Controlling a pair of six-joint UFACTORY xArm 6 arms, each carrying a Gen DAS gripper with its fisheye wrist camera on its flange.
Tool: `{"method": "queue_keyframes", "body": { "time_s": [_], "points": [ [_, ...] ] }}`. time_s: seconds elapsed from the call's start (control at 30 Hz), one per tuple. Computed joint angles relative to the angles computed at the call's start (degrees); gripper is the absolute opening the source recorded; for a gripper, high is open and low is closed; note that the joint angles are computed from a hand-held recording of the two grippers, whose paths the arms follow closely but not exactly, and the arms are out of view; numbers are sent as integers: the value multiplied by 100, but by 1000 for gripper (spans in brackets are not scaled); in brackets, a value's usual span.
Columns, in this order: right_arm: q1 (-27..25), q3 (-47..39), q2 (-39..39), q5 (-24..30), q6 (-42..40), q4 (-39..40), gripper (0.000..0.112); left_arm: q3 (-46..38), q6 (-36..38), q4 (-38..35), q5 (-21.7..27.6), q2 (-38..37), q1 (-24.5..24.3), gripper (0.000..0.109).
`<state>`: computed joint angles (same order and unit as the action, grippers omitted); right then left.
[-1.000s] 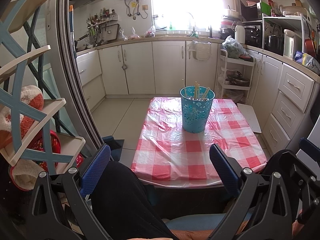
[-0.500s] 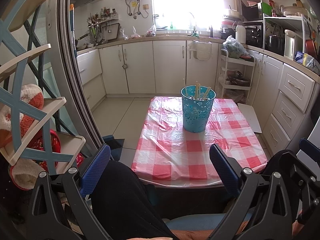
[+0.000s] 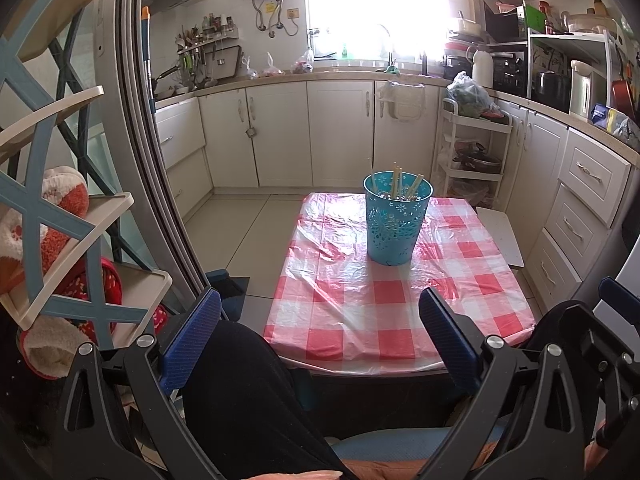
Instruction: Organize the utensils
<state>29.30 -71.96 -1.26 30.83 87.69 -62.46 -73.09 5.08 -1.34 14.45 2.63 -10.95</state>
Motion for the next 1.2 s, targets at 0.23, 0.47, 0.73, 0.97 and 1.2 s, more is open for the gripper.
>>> {"method": "queue_keyframes", "body": {
  "time_s": [0.23,0.47,0.73,0.97,1.2],
  "points": [
    [-8,7,-3,-7,4,0,95,-3,31,-31,1,9,12,95],
    [-10,9,-6,-13,2,4,95,-6,36,-36,3,10,15,95],
    [-7,7,-4,-12,-2,9,96,-7,33,-33,4,12,17,95],
    [-7,8,-6,-13,-9,17,95,-13,34,-39,6,17,20,95],
    [-9,14,-6,-20,-13,28,96,40,121,-141,26,-7,75,95]
  ]
}}
